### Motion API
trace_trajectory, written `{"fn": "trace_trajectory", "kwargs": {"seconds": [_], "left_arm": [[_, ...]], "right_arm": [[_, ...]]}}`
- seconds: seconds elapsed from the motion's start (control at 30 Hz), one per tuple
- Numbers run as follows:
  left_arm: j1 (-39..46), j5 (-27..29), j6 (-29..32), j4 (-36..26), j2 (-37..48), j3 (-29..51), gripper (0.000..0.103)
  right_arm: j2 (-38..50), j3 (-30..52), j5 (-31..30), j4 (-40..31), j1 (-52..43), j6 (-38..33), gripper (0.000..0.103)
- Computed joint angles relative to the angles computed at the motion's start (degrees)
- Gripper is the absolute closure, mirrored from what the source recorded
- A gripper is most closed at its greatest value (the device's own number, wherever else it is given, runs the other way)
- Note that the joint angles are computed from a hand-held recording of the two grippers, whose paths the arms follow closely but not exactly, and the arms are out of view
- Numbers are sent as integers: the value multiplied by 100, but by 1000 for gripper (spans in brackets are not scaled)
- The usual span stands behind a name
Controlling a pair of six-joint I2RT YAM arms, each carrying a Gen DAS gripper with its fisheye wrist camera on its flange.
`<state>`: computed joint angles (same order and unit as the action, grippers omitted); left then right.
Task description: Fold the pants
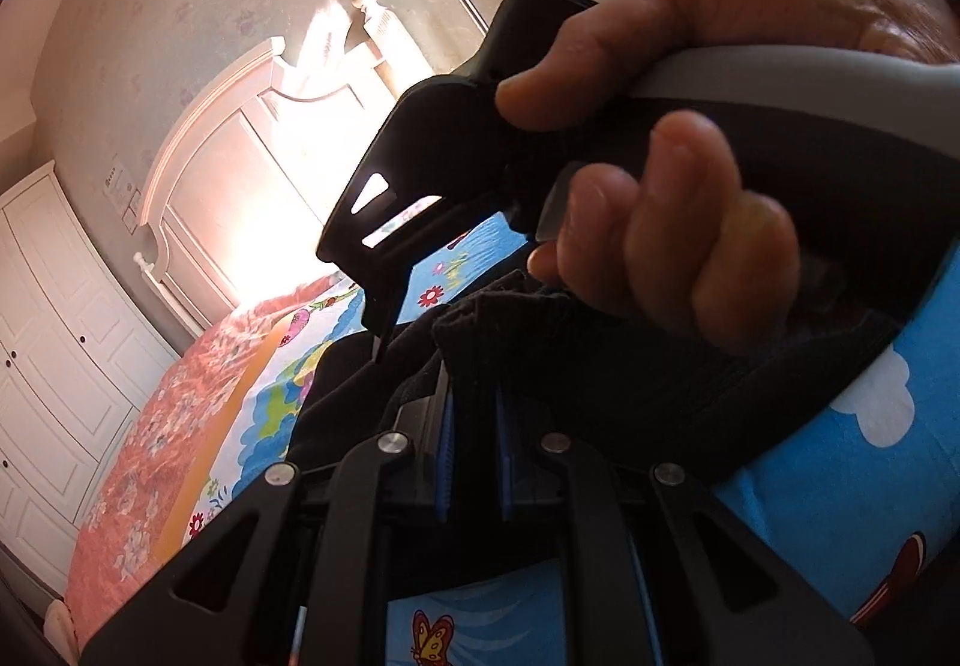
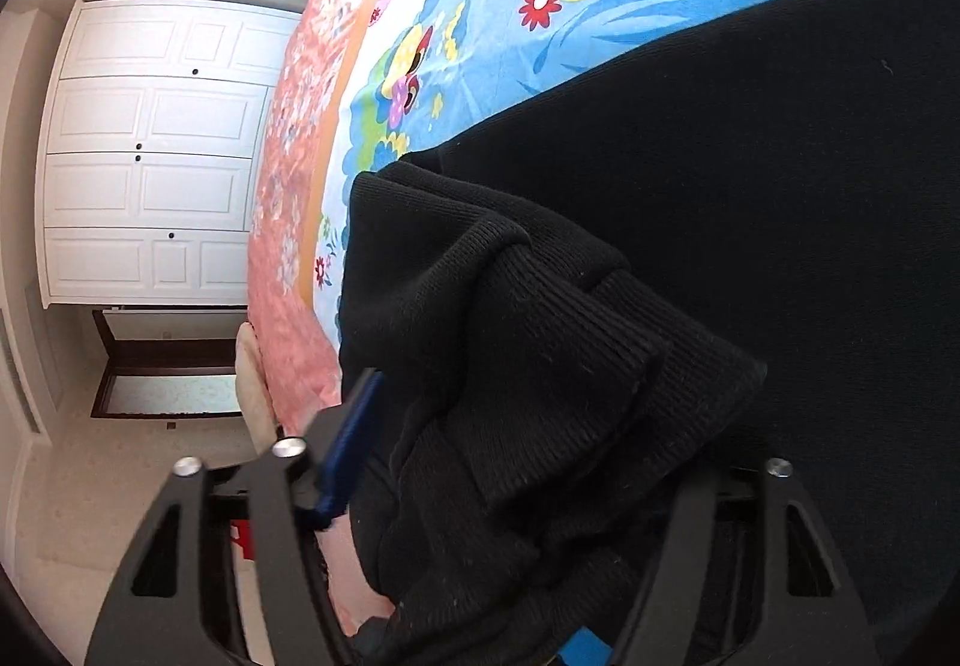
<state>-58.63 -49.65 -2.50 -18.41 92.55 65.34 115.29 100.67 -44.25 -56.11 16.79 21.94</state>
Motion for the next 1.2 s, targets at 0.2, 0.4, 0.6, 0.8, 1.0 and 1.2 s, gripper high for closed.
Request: {"fn": "trace_trajectory", "kwargs": {"seconds": [0.2, 0.4, 0.6, 0.8, 1.0, 1.2], "left_arm": [[-79, -325, 928, 678, 346, 486, 92], [-337, 350, 1282, 958, 1565, 1336, 92], [-321, 625, 1006, 628, 2094, 1777, 92], [-288, 542, 1522, 1125, 1888, 1784, 92], [-208, 962, 1436, 1162, 2332, 2109, 92], [118, 1669, 1118, 1029, 2423, 2310, 88]], "right_arm": [[-791, 123, 326, -293, -516, -1051, 76], [-851, -572, 662, -400, -1528, -1703, 83], [-849, -1037, 303, -3, -1759, -1735, 84], [-1251, -871, 445, -88, -1984, -1829, 85], [-1096, -1139, 446, 4, -2373, -1901, 86], [-1233, -1363, 1319, 267, -2230, -2072, 86]]}}
